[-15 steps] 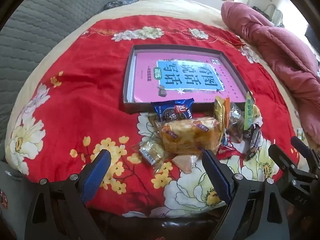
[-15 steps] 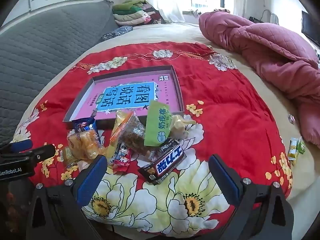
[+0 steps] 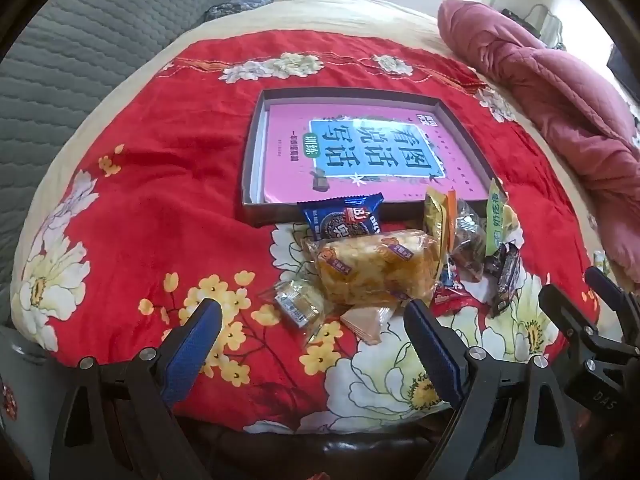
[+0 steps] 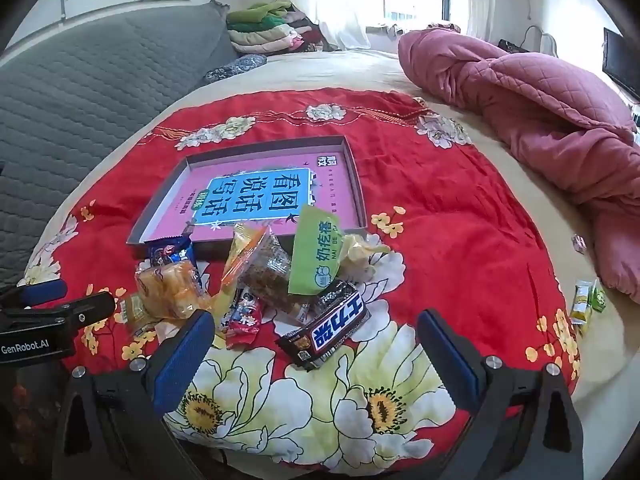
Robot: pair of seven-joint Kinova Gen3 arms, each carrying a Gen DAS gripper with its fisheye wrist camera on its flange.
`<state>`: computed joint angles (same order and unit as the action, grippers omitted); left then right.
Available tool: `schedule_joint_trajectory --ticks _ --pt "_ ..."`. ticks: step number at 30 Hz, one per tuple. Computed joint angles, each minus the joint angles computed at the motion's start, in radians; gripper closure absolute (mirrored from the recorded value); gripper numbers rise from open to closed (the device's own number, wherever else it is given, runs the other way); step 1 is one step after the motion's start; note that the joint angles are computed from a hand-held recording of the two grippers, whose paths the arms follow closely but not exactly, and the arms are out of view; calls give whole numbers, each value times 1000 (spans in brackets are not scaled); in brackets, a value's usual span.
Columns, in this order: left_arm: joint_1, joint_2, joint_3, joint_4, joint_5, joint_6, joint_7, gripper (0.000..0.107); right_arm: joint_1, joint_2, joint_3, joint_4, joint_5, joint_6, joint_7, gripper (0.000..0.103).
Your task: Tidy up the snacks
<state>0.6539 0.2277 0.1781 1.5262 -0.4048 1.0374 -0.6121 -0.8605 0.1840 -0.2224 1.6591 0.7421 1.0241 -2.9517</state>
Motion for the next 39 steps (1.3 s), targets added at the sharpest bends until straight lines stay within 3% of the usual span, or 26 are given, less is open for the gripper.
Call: schedule_joint_trajectory --ticks 39 --pt "5 -12 9 4 6 -8 -8 15 -24 -5 -15 -12 24 53 -19 1"
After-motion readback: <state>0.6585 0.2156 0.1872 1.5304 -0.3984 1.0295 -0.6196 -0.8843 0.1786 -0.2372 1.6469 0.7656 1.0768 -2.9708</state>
